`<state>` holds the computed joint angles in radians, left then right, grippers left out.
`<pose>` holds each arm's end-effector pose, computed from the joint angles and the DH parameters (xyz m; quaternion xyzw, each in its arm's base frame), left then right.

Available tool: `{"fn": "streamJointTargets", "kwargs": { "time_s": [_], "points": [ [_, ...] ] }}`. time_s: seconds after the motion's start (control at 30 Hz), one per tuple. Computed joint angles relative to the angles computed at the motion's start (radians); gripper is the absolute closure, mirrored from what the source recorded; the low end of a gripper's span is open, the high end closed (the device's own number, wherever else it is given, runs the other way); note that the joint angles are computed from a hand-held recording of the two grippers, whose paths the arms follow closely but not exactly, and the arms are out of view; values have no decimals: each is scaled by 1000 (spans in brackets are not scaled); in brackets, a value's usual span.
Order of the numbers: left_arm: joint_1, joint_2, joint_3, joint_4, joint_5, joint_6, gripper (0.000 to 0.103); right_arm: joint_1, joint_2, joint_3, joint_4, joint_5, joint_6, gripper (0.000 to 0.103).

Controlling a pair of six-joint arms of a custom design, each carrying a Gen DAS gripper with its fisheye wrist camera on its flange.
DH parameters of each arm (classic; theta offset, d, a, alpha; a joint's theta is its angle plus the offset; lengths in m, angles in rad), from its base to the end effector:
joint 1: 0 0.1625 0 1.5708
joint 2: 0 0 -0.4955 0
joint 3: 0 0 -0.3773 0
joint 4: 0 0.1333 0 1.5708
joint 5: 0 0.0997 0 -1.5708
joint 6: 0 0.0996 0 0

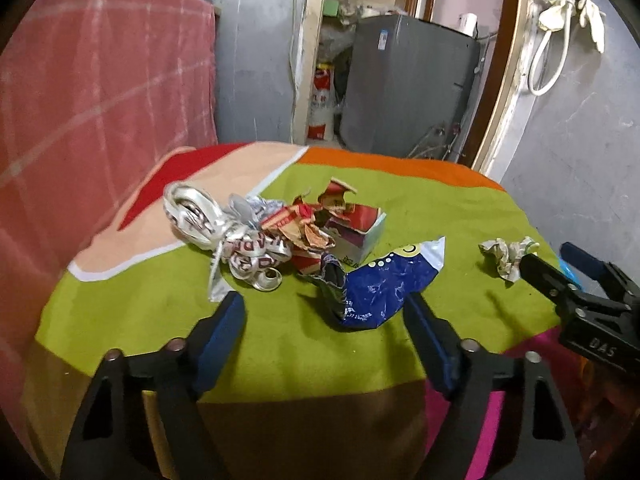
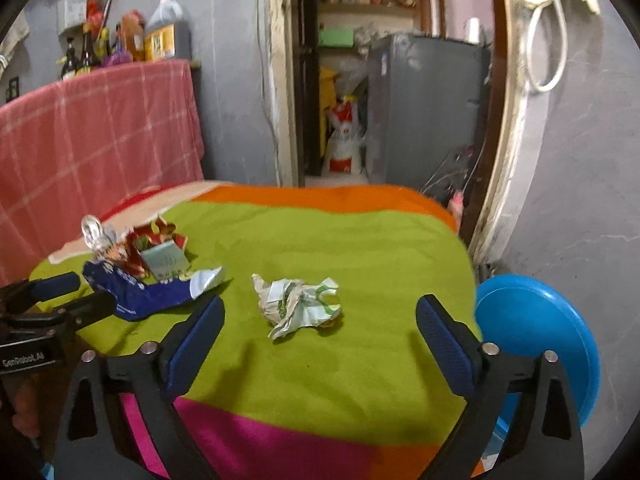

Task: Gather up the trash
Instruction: 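Grasp the blue wrapper with the left gripper while the right grasps the crumpled white paper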

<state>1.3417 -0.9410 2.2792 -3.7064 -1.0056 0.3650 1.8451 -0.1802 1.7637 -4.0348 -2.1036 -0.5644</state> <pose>0.0663 -0.5377 0.2084 0.1555 0.8779 -0.3545 0.2817 0.2455 -0.5670 -0.1037 0.2529 -0.8428 0.3724 0.2951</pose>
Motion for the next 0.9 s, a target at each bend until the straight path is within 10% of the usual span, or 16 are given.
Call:
{"fn": "streamJointTargets", "kwargs": {
  "time_s": [0.43, 0.57, 0.9],
  "points": [
    [16, 1, -38, 97, -8, -41, 69, 1, 4, -66, 205, -57, 18, 54],
    [17, -1, -41, 111, -8, -49, 86, -1, 7, -61, 184, -57, 10, 67],
    [-11, -4, 22, 23, -20, -14, 92, -14, 1, 42, -13, 37, -5, 88]
  ]
}}
